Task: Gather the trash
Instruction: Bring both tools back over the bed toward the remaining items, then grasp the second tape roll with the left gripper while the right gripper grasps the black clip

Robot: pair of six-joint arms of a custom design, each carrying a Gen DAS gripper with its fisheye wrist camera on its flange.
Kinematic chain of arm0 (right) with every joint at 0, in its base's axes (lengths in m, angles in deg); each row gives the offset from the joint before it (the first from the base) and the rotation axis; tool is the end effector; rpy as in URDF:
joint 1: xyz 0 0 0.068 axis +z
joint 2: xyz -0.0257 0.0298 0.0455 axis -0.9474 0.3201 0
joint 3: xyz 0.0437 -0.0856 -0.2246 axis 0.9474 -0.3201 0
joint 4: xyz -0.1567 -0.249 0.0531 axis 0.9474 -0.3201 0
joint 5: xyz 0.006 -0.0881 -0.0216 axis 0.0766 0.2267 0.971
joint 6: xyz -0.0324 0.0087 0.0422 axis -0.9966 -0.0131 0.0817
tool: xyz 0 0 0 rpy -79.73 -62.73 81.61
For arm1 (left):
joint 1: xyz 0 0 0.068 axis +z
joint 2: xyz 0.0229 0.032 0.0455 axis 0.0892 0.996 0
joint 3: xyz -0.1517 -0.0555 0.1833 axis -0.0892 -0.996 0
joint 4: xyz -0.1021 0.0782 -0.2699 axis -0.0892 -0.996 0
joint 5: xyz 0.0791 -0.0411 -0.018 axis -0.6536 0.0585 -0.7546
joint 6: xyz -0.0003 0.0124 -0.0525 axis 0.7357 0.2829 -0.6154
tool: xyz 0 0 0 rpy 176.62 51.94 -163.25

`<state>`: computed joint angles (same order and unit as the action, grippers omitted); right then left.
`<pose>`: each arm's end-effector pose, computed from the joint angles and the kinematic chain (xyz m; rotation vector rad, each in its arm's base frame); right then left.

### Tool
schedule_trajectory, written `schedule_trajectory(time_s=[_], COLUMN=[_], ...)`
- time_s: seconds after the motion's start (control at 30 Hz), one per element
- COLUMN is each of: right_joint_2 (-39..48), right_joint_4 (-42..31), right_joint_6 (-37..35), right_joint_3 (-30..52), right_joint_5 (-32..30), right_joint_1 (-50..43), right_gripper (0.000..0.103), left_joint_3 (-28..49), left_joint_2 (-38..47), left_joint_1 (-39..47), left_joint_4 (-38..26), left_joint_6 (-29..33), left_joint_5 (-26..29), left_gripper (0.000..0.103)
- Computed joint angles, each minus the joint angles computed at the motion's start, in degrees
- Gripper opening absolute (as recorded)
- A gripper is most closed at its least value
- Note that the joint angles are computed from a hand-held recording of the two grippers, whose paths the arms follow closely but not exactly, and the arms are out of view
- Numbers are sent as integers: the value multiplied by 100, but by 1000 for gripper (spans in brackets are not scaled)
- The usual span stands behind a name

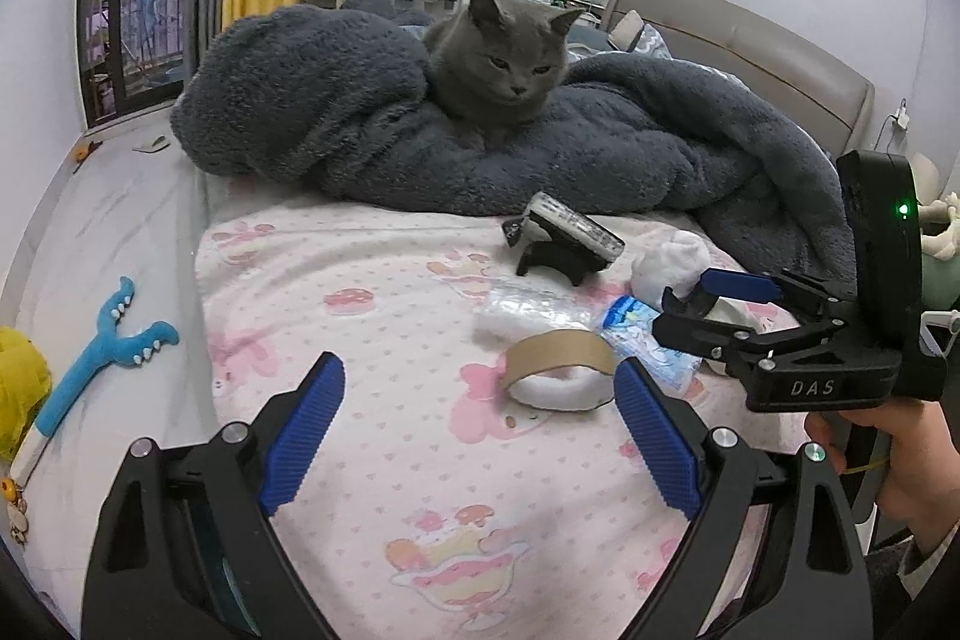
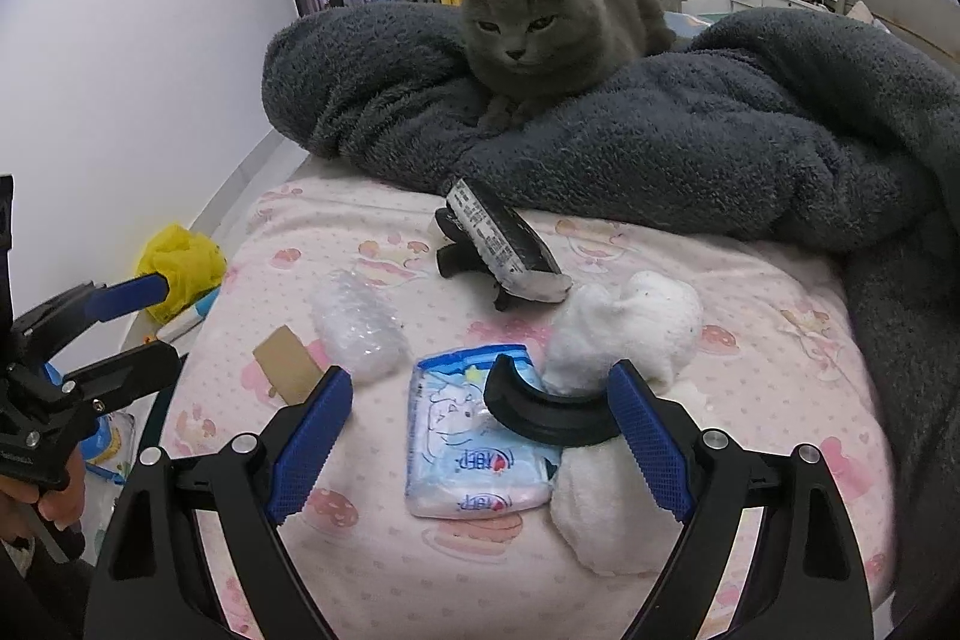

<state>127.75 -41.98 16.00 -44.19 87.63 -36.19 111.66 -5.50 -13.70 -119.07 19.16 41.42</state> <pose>0.2080 0.1332 0.2117 0.0320 2.3614 0.1815 0.2090 -0.0848 0.2354 0.6606 2.2246 -0.5486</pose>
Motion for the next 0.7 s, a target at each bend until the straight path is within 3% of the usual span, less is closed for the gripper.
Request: schedule_trajectory(time_s=[0.1, 0.3, 0.63, 0.7], right_joint_2=[93, 182, 288, 212], right_joint_4=[-106, -220, -172, -178], right_joint_6=[-56, -155, -333, -346], right_joint_3=[33, 4, -74, -109], right_joint_5=[64, 107, 117, 119], right_joint_1=[-52, -184, -415, -440], right_gripper=[72, 62, 35, 35], left_joint_3=[9, 23, 110, 118], left_joint_2=[125, 348, 742, 796], left_joint_1=[-90, -329, -696, -780], left_joint_4=[59, 154, 390, 422], left_joint_6=[-49, -140, -368, -402], left_joint_5=[11, -56, -177, -212], left_gripper=[93, 93, 93, 93])
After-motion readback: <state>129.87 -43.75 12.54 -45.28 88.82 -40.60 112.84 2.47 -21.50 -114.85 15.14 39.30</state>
